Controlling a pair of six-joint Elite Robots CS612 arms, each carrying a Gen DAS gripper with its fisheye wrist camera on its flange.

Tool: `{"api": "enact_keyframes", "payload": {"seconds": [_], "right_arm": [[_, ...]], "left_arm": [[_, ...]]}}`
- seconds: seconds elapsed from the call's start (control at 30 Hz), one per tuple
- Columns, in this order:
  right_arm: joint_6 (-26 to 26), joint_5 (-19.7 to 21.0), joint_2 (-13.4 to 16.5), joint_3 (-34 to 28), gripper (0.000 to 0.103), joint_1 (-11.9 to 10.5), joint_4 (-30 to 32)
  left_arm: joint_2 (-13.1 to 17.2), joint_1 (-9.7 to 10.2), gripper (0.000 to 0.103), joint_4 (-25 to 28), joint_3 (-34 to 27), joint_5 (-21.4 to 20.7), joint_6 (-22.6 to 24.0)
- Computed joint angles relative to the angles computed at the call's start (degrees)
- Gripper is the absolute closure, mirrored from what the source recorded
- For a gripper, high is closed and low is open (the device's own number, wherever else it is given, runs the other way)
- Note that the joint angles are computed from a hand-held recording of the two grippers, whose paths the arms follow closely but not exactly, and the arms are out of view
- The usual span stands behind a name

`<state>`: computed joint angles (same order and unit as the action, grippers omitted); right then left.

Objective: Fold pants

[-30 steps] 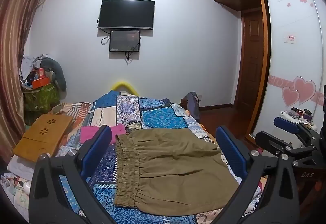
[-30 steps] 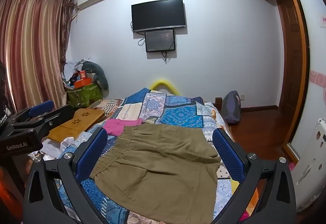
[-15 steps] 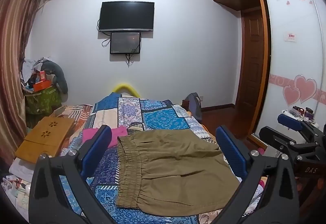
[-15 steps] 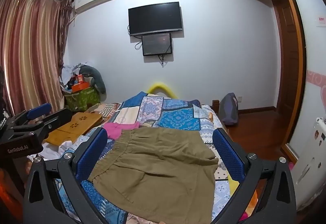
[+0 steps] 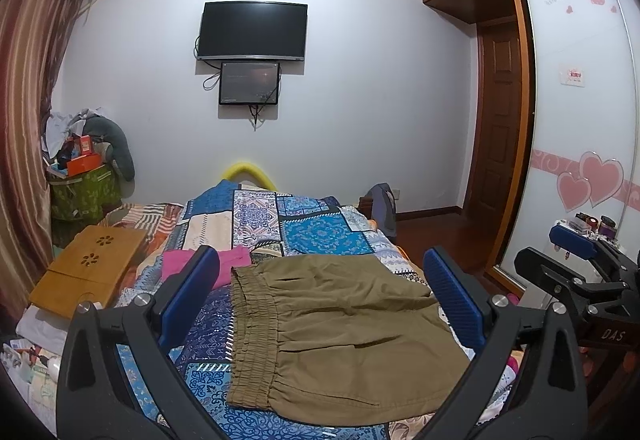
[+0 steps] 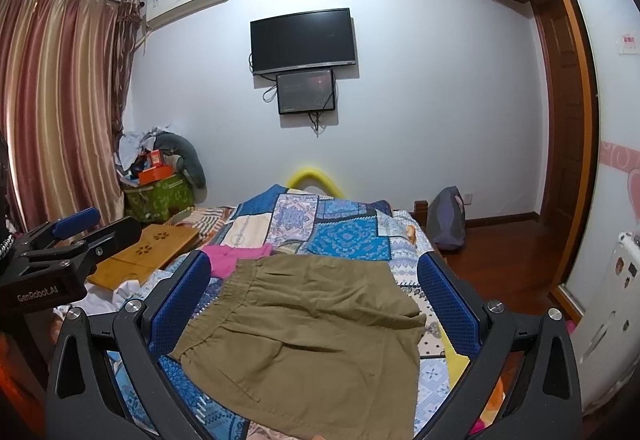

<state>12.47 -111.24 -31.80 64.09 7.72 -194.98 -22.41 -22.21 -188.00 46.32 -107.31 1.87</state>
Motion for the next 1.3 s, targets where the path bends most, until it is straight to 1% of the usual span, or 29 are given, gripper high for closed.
{"api": "enact_keyframes", "payload": {"seconds": [0.53, 1.3], "right_arm": [[0.14, 0.20, -0.05, 0.06, 0.000, -0.07, 0.09], [-0.69, 0.38, 0.02, -0.37, 0.000, -0.09, -0.01]], "left_arm": [[-0.19, -0.10, 0.000, -0.48, 0.49, 0.28, 0.42], [-0.24, -0.08, 0.000, 0.33, 0.26, -0.17, 0.59]]}}
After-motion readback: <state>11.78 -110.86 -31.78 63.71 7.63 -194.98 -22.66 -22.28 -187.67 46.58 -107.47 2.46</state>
